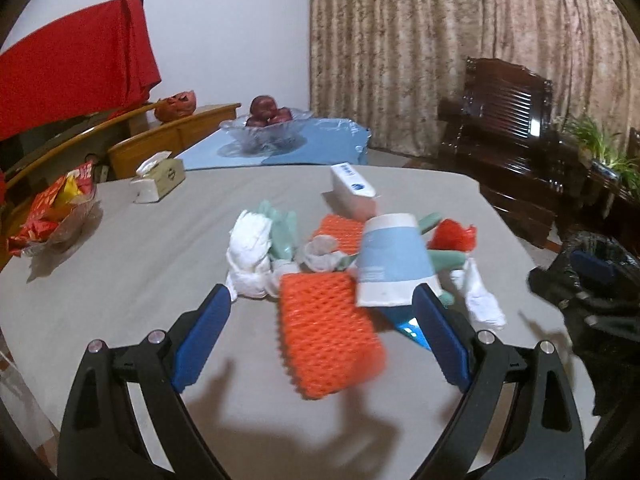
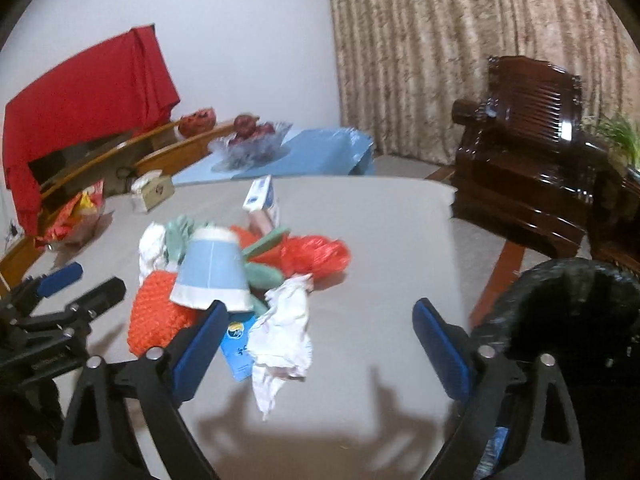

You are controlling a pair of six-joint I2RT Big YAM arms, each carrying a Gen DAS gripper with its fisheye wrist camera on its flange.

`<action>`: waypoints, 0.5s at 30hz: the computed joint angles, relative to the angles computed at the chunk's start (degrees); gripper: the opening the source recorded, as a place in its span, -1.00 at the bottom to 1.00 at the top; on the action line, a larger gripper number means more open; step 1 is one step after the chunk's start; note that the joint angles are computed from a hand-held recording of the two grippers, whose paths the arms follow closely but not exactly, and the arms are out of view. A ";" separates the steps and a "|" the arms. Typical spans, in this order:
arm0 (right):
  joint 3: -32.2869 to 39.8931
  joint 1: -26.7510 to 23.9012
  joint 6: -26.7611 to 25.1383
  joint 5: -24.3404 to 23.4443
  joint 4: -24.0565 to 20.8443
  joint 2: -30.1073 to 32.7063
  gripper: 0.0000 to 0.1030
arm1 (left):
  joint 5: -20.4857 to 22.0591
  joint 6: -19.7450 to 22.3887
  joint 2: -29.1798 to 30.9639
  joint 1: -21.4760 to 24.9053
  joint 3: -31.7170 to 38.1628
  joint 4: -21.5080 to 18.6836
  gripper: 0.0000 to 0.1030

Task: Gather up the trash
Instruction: 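Grasp the white tissue with the right tool while the left tool grasps the paper cup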

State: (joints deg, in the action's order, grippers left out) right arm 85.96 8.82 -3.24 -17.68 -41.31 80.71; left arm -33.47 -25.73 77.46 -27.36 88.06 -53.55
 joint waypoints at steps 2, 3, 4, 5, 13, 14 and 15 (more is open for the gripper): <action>0.58 0.93 -0.42 0.96 -0.80 1.46 0.65 | 0.35 -0.42 0.21 0.52 -0.09 -0.22 0.73; 0.61 1.17 -0.56 1.08 -1.13 1.86 0.59 | 0.42 -0.71 0.33 0.57 -0.18 -0.28 0.73; 0.87 1.41 -0.65 1.12 -1.72 2.48 0.56 | 0.58 -0.81 0.34 0.73 -0.42 -0.17 0.73; 1.22 1.65 -0.78 1.16 -2.52 3.19 0.52 | 0.58 -0.98 0.28 0.70 -0.79 -0.08 0.73; 5.02 1.54 -2.50 -1.41 -9.49 7.26 -0.02 | 2.03 -0.76 0.94 1.52 -1.22 0.98 0.71; 5.36 1.43 -2.82 -2.19 -10.24 7.55 -0.14 | 2.14 -0.76 0.95 1.52 -1.34 1.15 0.71; 5.68 1.36 -3.24 -2.81 -10.95 7.80 -0.29 | 2.45 -0.71 1.19 1.59 -1.13 1.21 0.71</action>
State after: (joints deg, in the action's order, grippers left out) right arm 91.63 10.18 -6.48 -20.48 -52.26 88.50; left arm -31.03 -26.44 78.64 -25.77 86.93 -52.34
